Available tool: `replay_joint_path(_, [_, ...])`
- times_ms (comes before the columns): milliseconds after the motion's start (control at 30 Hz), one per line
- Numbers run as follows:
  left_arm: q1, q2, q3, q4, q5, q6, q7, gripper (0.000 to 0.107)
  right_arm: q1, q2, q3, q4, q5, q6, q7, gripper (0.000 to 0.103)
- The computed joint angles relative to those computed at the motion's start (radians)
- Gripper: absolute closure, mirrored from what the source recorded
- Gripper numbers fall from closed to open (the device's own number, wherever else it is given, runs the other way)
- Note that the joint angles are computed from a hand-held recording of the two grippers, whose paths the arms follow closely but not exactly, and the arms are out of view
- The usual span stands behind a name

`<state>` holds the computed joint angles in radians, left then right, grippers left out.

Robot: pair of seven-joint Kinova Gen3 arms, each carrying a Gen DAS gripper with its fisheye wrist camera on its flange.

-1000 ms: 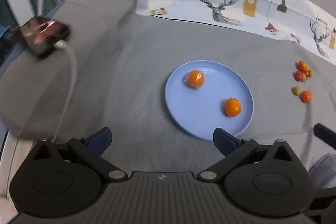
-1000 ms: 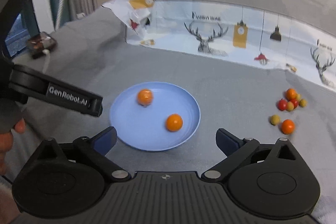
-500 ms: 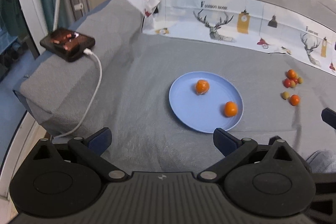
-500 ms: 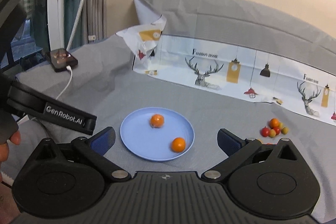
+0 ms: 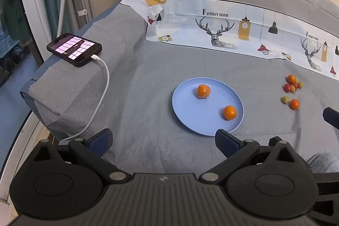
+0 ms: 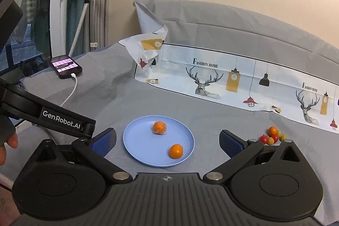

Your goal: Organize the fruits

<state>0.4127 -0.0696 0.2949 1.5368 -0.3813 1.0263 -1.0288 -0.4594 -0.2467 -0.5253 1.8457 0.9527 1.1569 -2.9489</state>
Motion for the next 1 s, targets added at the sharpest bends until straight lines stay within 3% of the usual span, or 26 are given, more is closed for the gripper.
replay_joint_path(1000, [0.023,0.045,-0.021,-0.021,0.003,0.025,-0.012,0.005,0.028,0.010,0.047,0.001,-0.064,-0.065,0.052,0.001])
